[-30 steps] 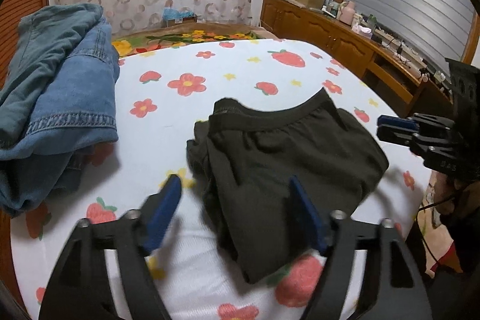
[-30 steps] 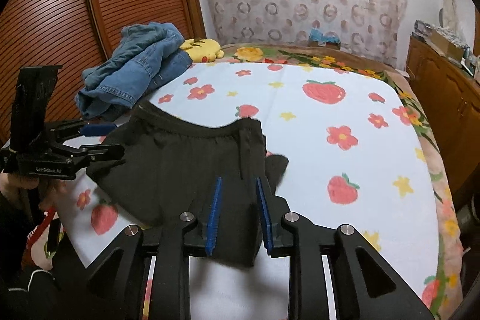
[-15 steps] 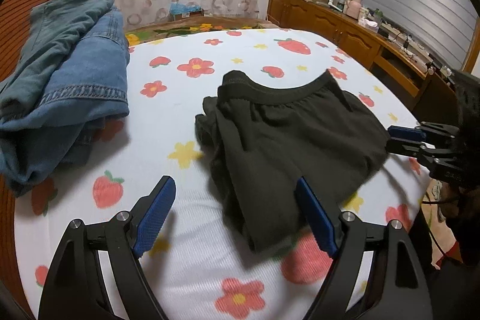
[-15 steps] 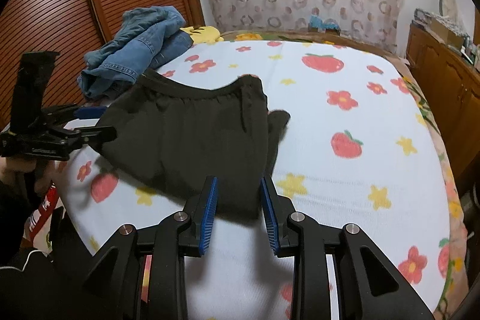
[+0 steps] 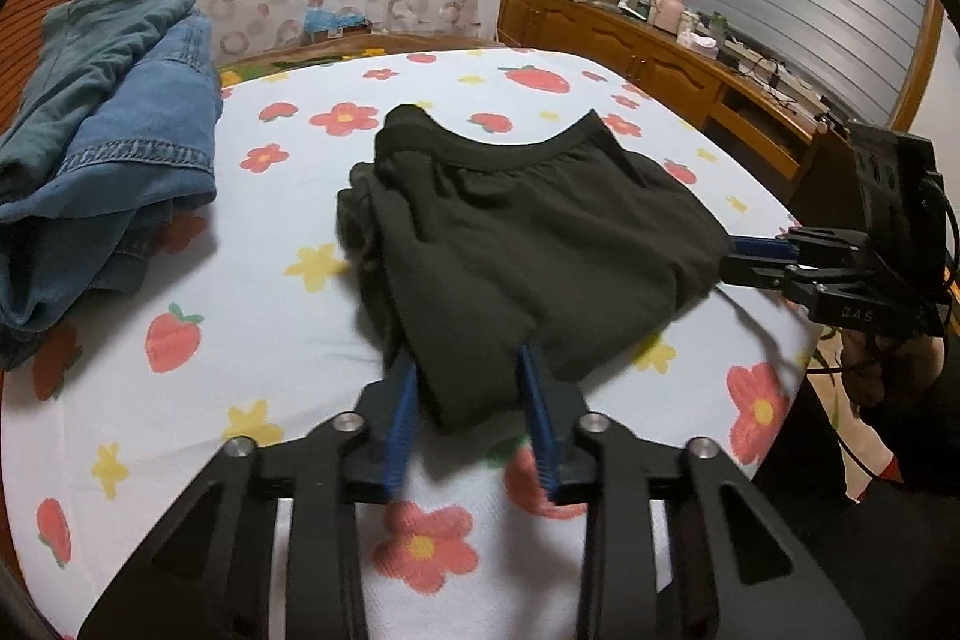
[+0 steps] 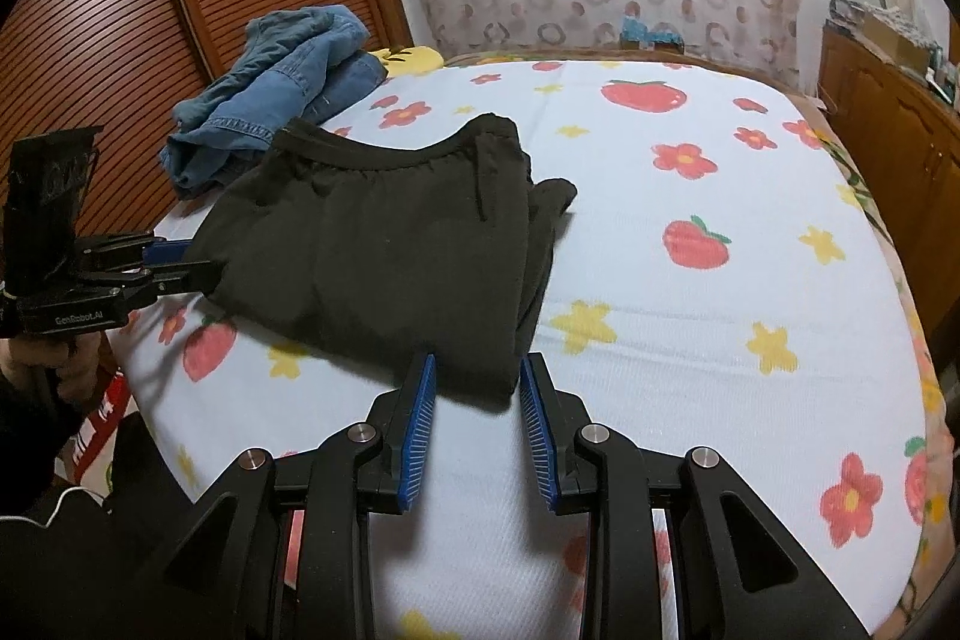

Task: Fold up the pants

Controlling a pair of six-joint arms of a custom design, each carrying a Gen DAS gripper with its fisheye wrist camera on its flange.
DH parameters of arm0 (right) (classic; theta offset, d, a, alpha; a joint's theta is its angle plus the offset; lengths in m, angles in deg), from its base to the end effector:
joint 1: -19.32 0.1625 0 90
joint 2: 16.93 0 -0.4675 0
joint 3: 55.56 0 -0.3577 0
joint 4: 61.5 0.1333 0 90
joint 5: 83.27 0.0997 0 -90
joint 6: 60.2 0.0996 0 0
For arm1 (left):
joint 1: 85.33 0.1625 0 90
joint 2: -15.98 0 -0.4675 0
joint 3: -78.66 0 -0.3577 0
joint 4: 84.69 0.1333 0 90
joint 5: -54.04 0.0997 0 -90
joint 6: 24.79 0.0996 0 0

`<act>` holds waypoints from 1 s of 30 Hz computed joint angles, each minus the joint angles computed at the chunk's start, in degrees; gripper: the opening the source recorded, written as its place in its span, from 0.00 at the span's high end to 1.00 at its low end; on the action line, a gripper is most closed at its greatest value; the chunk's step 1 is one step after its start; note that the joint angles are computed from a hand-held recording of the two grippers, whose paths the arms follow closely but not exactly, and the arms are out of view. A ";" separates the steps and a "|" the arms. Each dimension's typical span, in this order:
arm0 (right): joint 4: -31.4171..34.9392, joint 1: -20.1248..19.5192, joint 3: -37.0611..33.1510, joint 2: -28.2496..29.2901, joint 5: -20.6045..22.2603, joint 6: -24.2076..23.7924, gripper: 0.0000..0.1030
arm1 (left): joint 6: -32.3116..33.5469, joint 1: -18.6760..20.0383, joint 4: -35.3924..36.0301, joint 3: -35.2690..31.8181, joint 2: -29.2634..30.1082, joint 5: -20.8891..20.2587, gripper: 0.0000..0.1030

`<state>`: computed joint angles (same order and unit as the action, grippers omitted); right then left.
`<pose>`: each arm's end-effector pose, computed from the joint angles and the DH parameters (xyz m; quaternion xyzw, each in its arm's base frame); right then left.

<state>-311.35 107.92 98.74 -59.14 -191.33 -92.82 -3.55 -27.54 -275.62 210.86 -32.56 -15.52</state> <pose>0.0939 -0.3513 0.1553 0.1818 -0.8869 0.3403 0.2542 -0.1093 -0.4889 0.0978 0.4138 0.8810 -0.1638 0.1605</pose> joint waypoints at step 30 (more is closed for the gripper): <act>-2.86 1.31 1.50 -3.61 0.30 -1.90 0.90 | -1.49 -1.20 -1.78 -1.70 -0.94 2.30 0.22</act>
<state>-314.21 109.22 100.24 -62.75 -191.03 -94.72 -5.04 -28.74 -277.39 209.16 -33.50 -13.22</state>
